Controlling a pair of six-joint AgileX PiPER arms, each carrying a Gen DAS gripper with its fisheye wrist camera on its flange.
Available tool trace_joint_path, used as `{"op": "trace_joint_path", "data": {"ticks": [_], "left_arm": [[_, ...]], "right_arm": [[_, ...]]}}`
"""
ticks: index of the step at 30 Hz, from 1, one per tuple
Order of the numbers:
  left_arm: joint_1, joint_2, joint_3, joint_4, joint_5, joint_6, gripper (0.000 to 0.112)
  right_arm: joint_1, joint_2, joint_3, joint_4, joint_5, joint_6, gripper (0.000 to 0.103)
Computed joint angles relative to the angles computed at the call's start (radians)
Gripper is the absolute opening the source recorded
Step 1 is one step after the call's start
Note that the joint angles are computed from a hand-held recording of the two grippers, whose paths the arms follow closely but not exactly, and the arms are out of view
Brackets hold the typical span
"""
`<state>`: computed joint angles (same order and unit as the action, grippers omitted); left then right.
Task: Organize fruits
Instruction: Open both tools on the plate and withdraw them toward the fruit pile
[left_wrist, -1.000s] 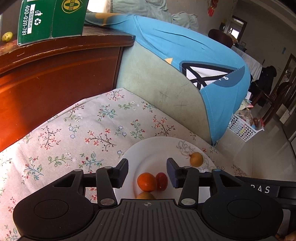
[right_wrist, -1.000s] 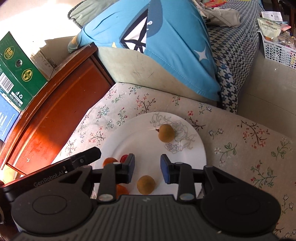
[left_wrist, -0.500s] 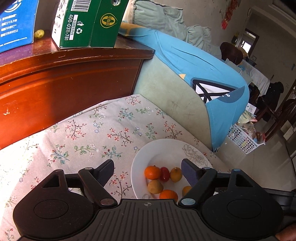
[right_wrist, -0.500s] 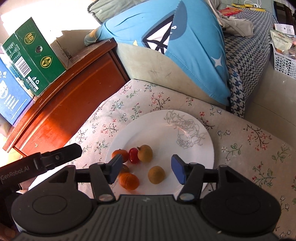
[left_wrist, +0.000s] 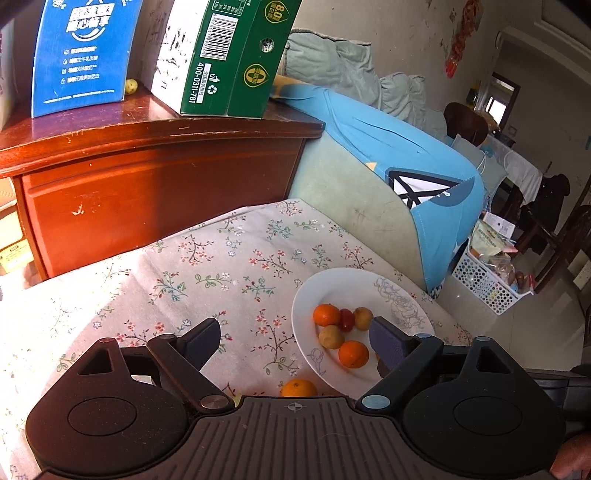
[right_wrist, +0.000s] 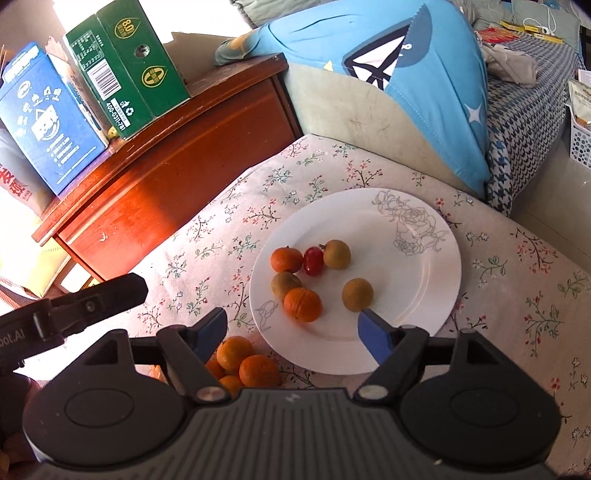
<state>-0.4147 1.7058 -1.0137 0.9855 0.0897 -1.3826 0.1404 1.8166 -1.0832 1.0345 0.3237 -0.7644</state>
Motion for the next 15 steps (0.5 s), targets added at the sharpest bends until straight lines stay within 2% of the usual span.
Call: {"op": "trace_joint_path", "data": {"ticks": [3, 8, 10, 15], "left_arm": [[0.006, -0.031, 0.052, 0.179, -0.006, -0.191, 0.089], [0.011, -0.064, 0.107, 0.312, 0.006, -0.324, 0.089], [0.014, -0.077, 0.124, 0.313, 0.01, -0.323, 0.089], [0.027, -0.111, 0.179, 0.512, 0.015, -0.52, 0.089]], "right_arm": [[0.017, -0.026, 0.045, 0.037, -0.027, -0.045, 0.078], [0.034, -0.062, 0.118, 0.154, -0.041, -0.155, 0.078], [0.039, -0.07, 0.139, 0.19, -0.041, -0.188, 0.078], [0.05, -0.095, 0.194, 0.284, -0.045, -0.275, 0.078]]}}
